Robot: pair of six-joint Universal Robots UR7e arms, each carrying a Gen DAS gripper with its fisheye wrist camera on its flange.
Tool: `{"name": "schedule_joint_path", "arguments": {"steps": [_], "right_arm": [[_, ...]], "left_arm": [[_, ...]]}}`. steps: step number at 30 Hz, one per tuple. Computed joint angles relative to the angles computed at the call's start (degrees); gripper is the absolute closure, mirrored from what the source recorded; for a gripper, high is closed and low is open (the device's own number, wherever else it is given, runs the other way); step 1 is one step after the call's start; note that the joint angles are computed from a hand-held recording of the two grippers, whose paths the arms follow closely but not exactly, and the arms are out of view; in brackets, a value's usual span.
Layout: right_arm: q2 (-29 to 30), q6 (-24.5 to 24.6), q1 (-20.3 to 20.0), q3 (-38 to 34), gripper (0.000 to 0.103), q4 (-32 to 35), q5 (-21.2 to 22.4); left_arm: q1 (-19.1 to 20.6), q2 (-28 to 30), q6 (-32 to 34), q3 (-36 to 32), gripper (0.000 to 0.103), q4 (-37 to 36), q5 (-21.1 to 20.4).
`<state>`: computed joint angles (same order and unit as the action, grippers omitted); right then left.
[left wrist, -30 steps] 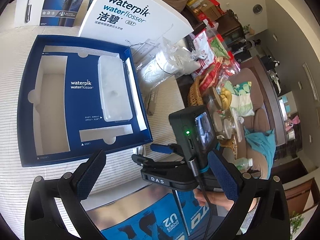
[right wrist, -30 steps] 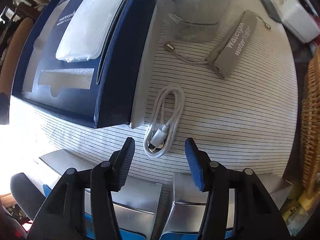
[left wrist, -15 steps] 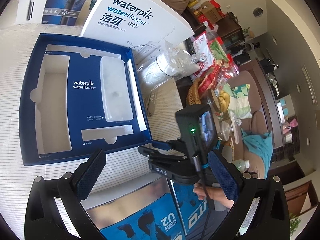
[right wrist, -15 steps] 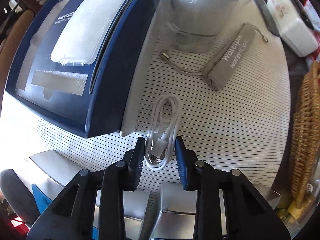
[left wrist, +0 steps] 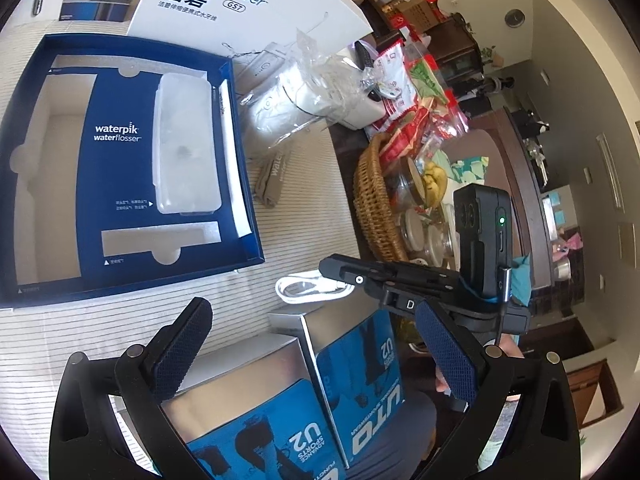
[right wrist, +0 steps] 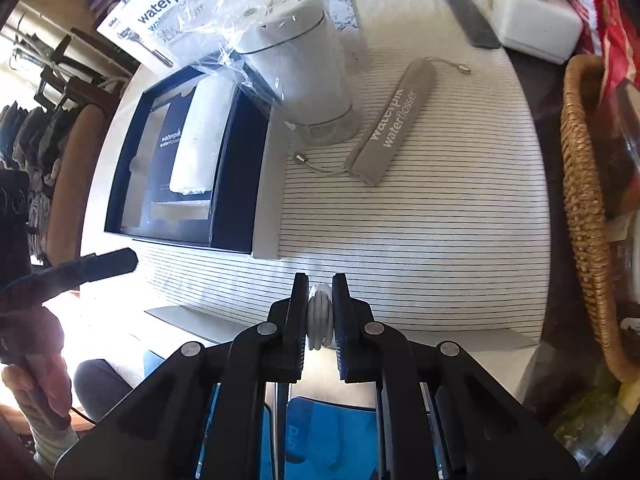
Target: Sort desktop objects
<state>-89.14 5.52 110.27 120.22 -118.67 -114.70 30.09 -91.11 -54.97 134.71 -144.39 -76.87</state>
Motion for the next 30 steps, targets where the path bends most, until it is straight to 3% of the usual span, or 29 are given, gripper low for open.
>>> {"name": "schedule_joint_path", "arguments": {"steps": [5,8,10,12,13,17,21,26,30], "right_arm": [[2.3,0.8,1.5,0.1,0.092,-6.2,3.5],[1.0,0.8,0.9,-0.9,0.092,-7.6,9.8],[0.4,1.4,0.7,-1.5,0.092,-8.6,14.4],[0.0,2.0,0.6,-1.6,0.092,-9.8,18.3],[0.1,2.2,0.5,-1.5,0.092,-10.6,20.3],[1.1,2.8,0.2,-0.4,0.092,-14.0,27.1],[3.1,3.7,0.6,0.7,0.092,-16.6,31.2],[6.6,4.8,0.5,2.0,0.092,-20.1,34.2],[9.2,5.5,0.6,2.6,0.092,-23.2,34.9]], "left_arm": [[-0.5,-0.4,1.4,1.3,0.0,-4.9,-1.6],[0.1,-1.7,0.6,3.6,0.001,-10.4,-2.9],[0.4,-2.6,-0.4,5.3,0.006,-14.4,-3.3],[0.6,-3.6,-0.9,6.5,0.023,-16.8,-3.2],[0.5,-4.1,-1.0,7.0,0.025,-17.5,-3.1],[1.4,-6.3,-2.3,9.5,0.025,-21.9,-3.6],[2.9,-8.5,-3.4,12.4,0.026,-27.7,-4.7],[4.7,-10.6,-2.9,13.3,0.057,-29.8,-5.4],[5.9,-12.0,-2.5,12.8,0.066,-26.6,-4.6]]}}
